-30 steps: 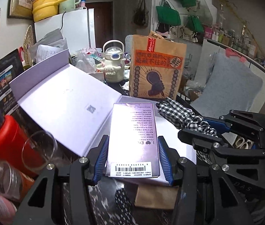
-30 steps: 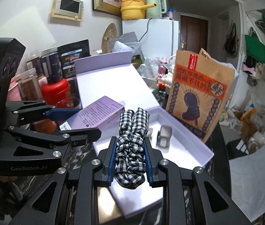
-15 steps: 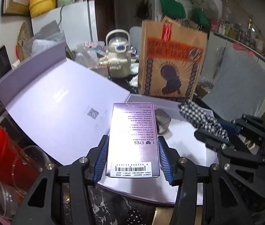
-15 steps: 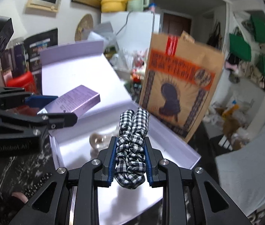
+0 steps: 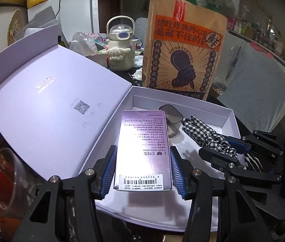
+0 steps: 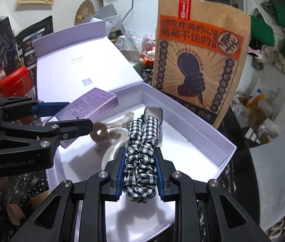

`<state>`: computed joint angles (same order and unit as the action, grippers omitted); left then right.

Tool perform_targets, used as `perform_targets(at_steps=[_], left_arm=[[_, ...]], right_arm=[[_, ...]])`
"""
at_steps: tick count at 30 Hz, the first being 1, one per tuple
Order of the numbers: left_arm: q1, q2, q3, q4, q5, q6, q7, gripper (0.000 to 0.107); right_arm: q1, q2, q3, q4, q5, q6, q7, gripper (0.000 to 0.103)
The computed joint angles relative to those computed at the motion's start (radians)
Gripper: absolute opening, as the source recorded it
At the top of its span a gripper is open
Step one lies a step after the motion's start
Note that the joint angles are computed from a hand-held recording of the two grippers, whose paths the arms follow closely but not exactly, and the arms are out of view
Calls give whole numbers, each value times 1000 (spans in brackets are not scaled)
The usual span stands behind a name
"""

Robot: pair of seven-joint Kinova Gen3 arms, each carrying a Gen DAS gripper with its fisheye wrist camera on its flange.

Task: Organize rigid objects
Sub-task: 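Lower the card and scrunchie into the lavender box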

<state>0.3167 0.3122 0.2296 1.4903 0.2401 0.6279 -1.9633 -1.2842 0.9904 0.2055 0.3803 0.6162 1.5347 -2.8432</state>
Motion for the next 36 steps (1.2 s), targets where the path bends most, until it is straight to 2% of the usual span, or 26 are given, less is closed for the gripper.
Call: perform_targets(at_steps=[6, 13, 17, 18, 20, 26, 30, 36], left_arm=[[26, 26, -19, -11, -32, 5, 46, 50], [24, 40, -8, -8, -37, -1, 55, 50], [49, 52, -26, -21, -73, 19, 90, 50], [58, 57, -34, -29, -89, 29, 103, 50], [85, 66, -53, -45, -135, 47, 137, 50], [116, 70, -69, -61, -205, 76, 184, 50], [124, 72, -67, -68, -230, 93, 207, 50], [121, 46, -60, -49, -243, 76, 214, 51]], right_arm=[[11, 3, -9, 11, -12, -11, -2, 27], [21, 9, -12, 9, -28, -9, -9, 28], [18, 17, -6, -3, -22, 3, -7, 37], [16, 18, -3, -6, -20, 9, -7, 42], [14, 13, -3, 2, -20, 5, -10, 46], [5, -1, -6, 17, -17, 20, -19, 46], [6, -62, -30, 125, -25, -50, -82, 50], [-3, -56, -28, 89, -6, -1, -68, 50]])
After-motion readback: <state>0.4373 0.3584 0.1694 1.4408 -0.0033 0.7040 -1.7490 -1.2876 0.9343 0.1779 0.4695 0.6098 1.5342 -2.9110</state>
